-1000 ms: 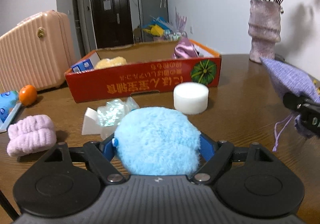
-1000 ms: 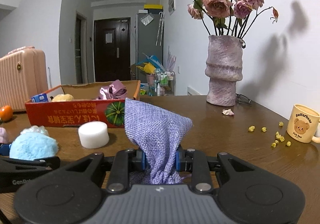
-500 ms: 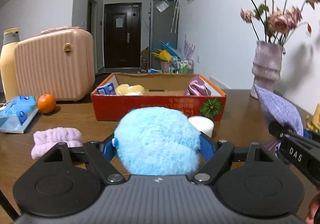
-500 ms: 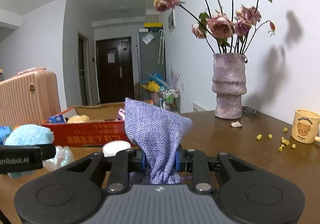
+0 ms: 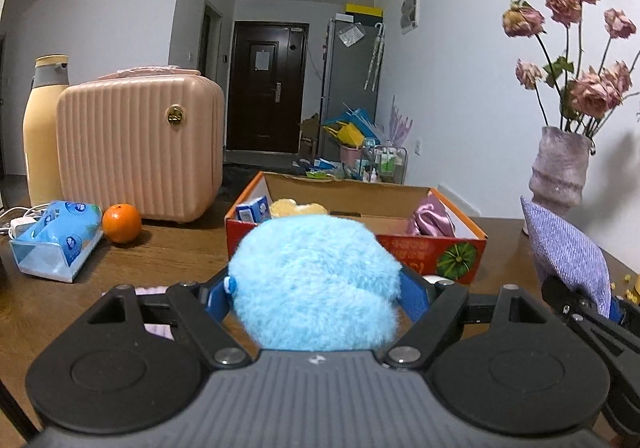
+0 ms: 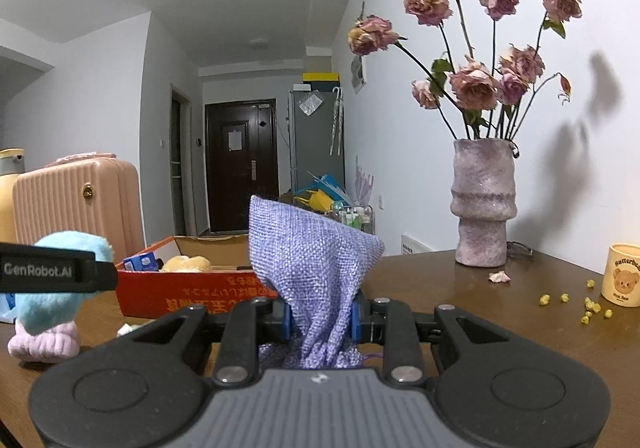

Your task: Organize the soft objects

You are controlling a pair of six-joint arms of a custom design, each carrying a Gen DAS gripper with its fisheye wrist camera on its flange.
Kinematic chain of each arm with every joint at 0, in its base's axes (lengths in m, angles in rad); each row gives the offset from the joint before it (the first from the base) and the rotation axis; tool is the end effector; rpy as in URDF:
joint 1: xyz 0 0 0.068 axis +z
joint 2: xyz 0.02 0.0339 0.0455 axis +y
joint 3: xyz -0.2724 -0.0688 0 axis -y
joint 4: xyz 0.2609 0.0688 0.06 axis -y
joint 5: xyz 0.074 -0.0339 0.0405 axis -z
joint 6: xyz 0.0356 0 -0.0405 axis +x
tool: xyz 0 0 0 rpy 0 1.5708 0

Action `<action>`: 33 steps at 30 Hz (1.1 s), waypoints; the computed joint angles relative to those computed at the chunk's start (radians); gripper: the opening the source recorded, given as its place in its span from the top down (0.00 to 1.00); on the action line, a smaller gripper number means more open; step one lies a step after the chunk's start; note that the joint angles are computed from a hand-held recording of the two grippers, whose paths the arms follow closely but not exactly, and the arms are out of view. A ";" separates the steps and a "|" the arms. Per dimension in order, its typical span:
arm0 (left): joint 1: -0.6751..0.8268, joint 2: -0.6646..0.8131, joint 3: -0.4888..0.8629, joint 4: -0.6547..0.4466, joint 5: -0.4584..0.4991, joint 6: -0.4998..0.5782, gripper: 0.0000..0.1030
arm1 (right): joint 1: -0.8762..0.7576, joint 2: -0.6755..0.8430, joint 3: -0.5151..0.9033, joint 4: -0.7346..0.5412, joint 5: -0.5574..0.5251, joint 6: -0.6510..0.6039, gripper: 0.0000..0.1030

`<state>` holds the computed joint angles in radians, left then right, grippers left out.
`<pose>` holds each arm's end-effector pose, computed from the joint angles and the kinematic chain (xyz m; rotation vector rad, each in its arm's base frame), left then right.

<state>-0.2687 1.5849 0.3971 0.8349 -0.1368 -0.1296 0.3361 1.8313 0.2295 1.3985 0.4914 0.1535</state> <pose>0.2708 -0.0695 0.1285 0.0419 1.9222 -0.1360 0.2371 0.0650 0.0928 0.1926 1.7398 -0.0785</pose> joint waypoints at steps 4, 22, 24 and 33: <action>0.024 0.011 0.019 0.005 0.013 0.000 0.21 | 0.016 0.022 0.039 -0.010 0.016 -0.003 0.76; 0.094 0.135 0.173 0.003 0.043 -0.009 0.21 | 0.012 0.128 0.226 -0.048 -0.008 -0.049 0.76; 0.099 0.152 0.193 0.001 0.043 -0.009 0.21 | 0.006 0.141 0.251 -0.055 -0.016 -0.054 0.76; 0.112 0.210 0.273 -0.007 0.034 -0.014 0.21 | -0.020 0.179 0.346 -0.095 -0.042 -0.069 0.76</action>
<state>-0.1571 1.7952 0.6704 0.8280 -0.1026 -0.1439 0.3161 2.0098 0.5750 1.3032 0.4499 0.0848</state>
